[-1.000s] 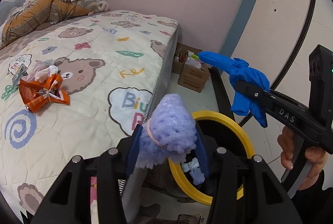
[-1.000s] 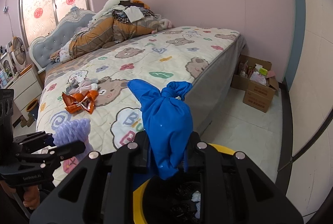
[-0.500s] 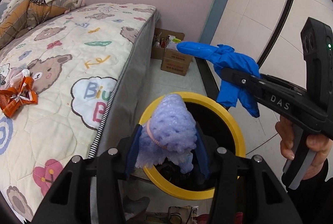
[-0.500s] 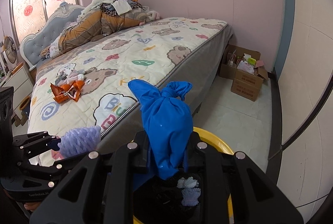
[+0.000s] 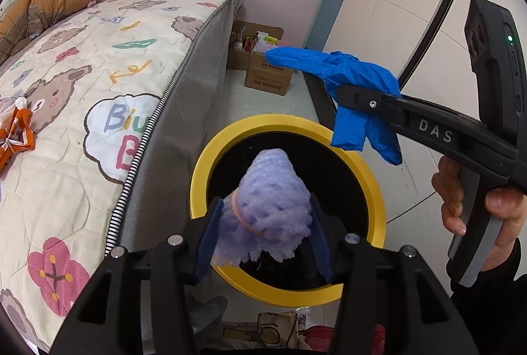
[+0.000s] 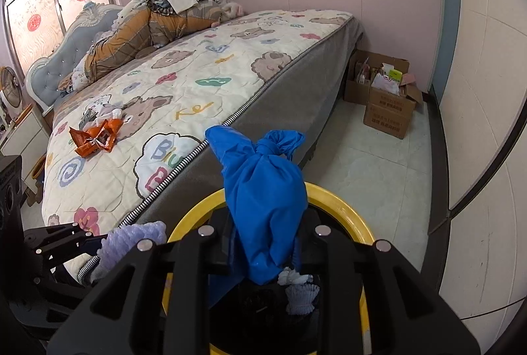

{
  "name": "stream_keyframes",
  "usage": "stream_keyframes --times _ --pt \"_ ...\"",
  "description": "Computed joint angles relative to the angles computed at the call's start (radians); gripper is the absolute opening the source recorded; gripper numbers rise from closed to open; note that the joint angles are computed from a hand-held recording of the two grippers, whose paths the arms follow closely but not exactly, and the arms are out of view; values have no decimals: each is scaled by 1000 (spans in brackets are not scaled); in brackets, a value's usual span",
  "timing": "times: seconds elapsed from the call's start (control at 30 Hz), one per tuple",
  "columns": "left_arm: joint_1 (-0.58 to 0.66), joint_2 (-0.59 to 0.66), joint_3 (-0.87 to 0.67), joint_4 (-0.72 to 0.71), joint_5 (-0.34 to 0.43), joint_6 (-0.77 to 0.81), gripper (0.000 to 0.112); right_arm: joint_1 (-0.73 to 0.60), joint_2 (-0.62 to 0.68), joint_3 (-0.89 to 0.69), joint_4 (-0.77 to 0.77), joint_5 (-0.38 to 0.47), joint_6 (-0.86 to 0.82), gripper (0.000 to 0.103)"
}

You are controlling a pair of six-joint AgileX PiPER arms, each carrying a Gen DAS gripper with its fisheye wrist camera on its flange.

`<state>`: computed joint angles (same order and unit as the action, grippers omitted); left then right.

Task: Collect trash
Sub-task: 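Open both tools to drop the lilac bundle and blue glove into the bin, then move both tools back over the orange wrapper and pink cloth on the bed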

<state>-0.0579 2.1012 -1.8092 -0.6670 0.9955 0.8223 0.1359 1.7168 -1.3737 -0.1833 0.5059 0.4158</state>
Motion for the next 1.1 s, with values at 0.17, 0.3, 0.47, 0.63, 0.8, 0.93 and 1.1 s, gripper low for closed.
stream_keyframes --times 0.17,0.3,0.47,0.63,0.8,0.93,1.1 --pt "-3 13 -12 1 18 -10 50 -2 2 0 0 2 5 28" --pt "2 5 1 -16 21 13 53 -9 0 4 12 -5 9 33" --pt "6 -10 25 -46 19 44 63 -19 -4 3 9 -6 24 47" --pt "17 -37 54 -81 1 75 79 -29 -19 7 -3 -13 55 53" --pt "39 -47 51 -100 -29 74 89 -35 -44 23 -30 -50 96 57" --pt "60 -37 20 -97 -57 53 93 -29 -58 28 -51 -85 114 63" --pt "94 -22 -18 -86 -97 40 94 -8 -45 2 -26 -104 75 66"
